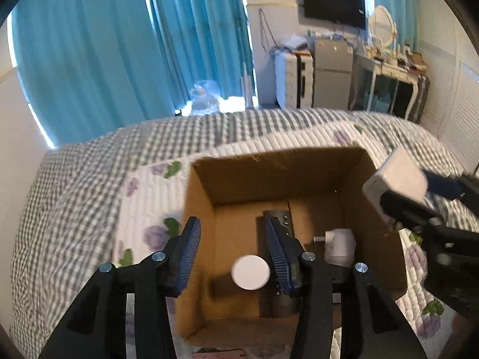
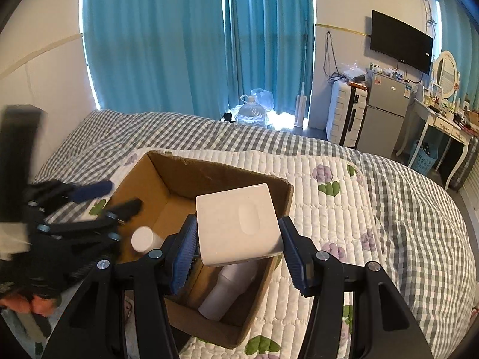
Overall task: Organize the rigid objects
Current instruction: 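Lower the red-capped bottle into the box with the left tool while the right tool releases the charger there, then grasp the small white plug charger with the right tool while the left tool grasps the blue earbud case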
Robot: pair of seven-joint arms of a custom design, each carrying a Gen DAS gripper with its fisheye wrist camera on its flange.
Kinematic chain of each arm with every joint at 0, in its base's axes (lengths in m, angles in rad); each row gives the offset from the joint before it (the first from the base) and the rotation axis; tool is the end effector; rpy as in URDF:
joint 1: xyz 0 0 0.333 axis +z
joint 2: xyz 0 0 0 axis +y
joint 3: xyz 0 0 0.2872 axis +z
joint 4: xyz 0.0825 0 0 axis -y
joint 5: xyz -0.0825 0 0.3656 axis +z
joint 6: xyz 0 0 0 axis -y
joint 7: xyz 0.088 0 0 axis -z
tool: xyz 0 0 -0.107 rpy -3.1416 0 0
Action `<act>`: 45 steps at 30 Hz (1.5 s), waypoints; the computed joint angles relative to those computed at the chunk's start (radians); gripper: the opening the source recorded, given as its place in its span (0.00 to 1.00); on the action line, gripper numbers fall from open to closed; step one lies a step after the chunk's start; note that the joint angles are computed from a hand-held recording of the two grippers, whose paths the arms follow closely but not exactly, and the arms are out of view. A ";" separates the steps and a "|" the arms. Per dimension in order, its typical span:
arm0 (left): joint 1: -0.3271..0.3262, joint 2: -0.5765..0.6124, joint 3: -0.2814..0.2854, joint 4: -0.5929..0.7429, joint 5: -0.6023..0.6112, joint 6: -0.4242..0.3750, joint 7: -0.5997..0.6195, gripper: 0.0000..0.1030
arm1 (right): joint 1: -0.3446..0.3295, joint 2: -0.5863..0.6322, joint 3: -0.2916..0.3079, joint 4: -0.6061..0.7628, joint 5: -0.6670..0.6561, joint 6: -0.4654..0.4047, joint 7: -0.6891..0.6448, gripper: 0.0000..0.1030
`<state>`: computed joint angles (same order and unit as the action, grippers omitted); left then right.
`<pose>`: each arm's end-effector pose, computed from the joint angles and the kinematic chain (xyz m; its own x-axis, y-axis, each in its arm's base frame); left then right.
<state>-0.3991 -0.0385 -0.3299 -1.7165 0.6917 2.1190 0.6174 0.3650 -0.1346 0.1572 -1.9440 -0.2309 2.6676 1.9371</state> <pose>0.4427 -0.3610 0.6164 0.0362 -0.9913 -0.1266 -0.7119 0.0633 -0.6995 0.4766 0.2880 0.6172 0.3313 -0.9429 -0.0342 -0.6138 -0.1878 -0.7668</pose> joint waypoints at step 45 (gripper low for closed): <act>-0.022 -0.613 -0.170 -0.717 -0.283 0.034 -0.219 1.00 | 0.216 -0.192 0.087 -0.447 0.236 -0.130 -0.037 0.40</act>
<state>-0.4208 -0.6514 -0.4998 -2.4332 0.4082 2.1534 0.3981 0.5811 -0.3261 0.2437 -2.3914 0.0049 2.5377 1.8996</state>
